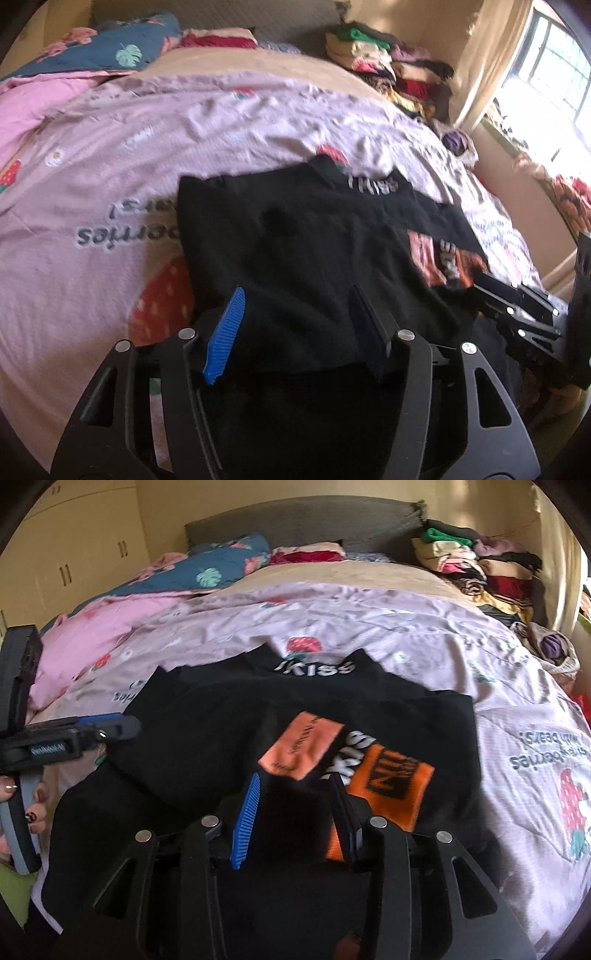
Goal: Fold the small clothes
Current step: 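Open both tools and lift them off the folded shirt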
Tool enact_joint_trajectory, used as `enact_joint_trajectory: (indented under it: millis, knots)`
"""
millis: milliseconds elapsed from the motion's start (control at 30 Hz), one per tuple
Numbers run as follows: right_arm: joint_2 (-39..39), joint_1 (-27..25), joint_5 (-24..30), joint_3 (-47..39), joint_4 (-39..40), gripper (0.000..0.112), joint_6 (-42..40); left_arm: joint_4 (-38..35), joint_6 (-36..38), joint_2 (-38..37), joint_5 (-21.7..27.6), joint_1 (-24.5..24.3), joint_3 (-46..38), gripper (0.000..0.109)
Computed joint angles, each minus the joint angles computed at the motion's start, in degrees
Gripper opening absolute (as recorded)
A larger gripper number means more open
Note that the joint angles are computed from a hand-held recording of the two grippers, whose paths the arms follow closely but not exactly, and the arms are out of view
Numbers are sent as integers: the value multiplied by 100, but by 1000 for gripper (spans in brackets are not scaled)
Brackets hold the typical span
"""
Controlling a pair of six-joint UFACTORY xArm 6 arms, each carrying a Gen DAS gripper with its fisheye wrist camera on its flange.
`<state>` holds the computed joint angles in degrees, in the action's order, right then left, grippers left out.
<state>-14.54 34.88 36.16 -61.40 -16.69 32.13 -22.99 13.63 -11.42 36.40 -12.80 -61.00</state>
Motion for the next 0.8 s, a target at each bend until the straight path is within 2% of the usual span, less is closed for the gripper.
enact_joint_trajectory:
  millis: [133,200,333,433,700,800]
  knots:
    - [45,89,-9,-23,77,42,-119,377,-114,12,55,-56,92,51]
    - [72,120,9,-32,78,45,-131,324,-72,47,127,-31,103,51]
    - [154,116,184,-88,90,45,-116,128,92,64,203,37,118,51]
    - [291,55,430,-168,445,45,-356,130,107,61,184,29,133,51]
    - [237,79,350,-113,505,53,-399,0,134,56,256,34,94,53]
    - [140,77,251,-77,494,59,-397,35,118,35,296,18,81,55]
